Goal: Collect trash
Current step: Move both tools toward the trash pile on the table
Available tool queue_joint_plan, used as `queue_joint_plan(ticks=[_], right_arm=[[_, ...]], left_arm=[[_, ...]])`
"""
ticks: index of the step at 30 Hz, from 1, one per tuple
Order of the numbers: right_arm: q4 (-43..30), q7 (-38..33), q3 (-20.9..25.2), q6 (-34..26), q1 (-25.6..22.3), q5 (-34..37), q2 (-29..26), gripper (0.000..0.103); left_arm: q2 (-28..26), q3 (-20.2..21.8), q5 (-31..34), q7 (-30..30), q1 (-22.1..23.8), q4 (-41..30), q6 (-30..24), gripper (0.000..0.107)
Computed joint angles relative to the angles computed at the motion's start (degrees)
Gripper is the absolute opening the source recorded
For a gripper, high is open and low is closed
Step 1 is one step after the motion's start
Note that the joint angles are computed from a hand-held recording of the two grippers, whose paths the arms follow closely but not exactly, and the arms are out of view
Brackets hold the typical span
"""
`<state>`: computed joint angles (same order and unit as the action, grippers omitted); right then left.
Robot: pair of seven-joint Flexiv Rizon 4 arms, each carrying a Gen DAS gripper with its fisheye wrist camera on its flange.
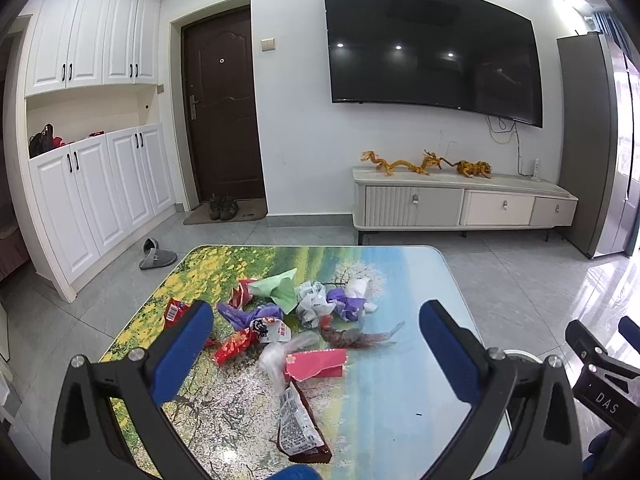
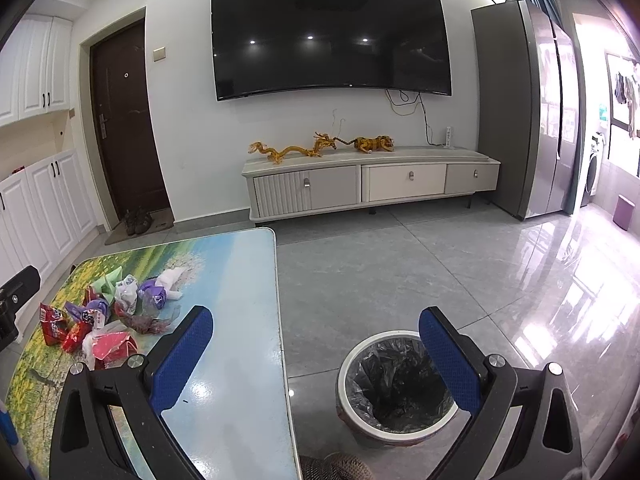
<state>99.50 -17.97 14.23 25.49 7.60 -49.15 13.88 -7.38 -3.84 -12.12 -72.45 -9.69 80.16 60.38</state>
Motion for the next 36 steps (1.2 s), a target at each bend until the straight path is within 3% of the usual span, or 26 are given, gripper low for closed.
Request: queue_joint_plan(ticks=[17,27,36], right_arm=[[0.4,-0.7,-0.9,-0.5,-1.0,-2.7,-0.6,0.103],[2.6,0.2,-1.5,4.5,-2.5,-3.6,0.3,0.103],[2.9,0.7,-1.7,4.5,-3.3,-2.9,0.0,0.103]], left_arm=[[-2.5,-0.2,2.1,-0.3,-0.7,-3.8,-1.9,0.103],[-3.9,-0.1,2.8,-2.0,-1.2,-5.4,-2.0,0.103],[-4.6,-0.8,1.0,0.3,-1.0,-5.1,-2.1,0.103]])
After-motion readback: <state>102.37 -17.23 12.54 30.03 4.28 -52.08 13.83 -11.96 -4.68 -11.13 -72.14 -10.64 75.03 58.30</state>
